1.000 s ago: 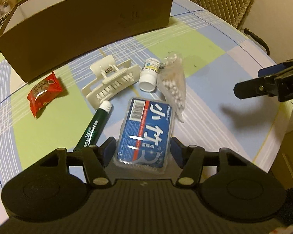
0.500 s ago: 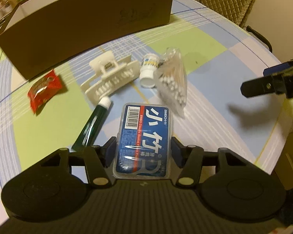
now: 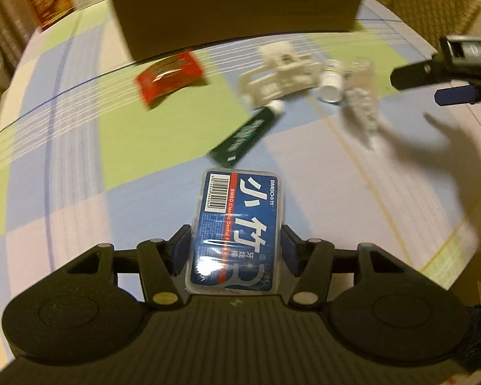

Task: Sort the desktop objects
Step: 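Grasp the bag of cotton swabs with the right tool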

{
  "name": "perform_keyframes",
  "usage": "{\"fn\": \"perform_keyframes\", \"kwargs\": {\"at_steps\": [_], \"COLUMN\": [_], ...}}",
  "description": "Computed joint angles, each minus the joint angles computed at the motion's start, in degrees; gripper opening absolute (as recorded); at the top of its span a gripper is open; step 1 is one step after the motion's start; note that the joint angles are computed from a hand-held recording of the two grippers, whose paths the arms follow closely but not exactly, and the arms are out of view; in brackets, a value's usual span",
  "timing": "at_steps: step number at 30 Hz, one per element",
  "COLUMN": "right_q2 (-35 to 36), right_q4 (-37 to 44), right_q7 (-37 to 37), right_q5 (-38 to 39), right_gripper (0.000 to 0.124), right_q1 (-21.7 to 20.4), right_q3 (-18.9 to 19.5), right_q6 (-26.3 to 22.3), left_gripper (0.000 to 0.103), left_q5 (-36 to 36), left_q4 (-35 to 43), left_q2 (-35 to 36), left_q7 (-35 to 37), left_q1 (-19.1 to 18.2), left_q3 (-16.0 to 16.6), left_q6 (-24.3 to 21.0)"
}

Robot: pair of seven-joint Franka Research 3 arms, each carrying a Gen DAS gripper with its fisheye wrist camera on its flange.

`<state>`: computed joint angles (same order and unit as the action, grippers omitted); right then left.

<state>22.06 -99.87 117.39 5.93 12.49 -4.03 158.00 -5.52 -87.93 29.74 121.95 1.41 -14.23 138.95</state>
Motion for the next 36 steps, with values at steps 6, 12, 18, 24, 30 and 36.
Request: {"fn": "perform_keyframes", "kwargs": {"at_steps": [6, 12, 18, 24, 30, 36], "right_q2": [5.55, 7.31, 4.20, 1.31, 0.40, 2.40], "right_q4": [6.55, 9.19, 5.25, 2.79, 0.03, 0.44], "right_q7": [2.48, -5.21, -20.42, -29.08, -22.81, -14.19], "right_q5": [-1.47, -1.96, 2.50, 0.39, 8.89, -8.51], "right_gripper": [0.085, 0.054, 0.052, 0.070, 0.079, 0.050], "right_q1": [1.34, -0.28, -4.37, -3.18, -3.96, 4.07], "right_q3": [-1.08, 0.80, 4.45, 2.15, 3.21, -3.51], "right_q6": [-1.09, -7.02, -7.71, -10.97, -5.56, -4.51], "left_gripper": [0.054, 0.054, 0.054, 0.054, 0.055, 0.056], "left_q5": [1.77, 3.56, 3.78, 4.67, 5.57, 6.47], "left_q4": [1.11, 4.53, 8.27, 12.04, 12.52, 15.31], "left_q2": [0.61, 2.70, 5.08, 7.56, 8.05, 9.91], "left_q7": [-3.95, -7.96, -9.15, -10.03, -12.28, -14.19], "left_q1": [0.09, 0.01, 0.29, -0.32, -0.91, -1.71], "left_q3": [1.80, 2.53, 2.07, 2.12, 2.54, 2.68], "left_q6": [0.68, -0.10, -1.65, -2.80, -2.90, -3.03]}}
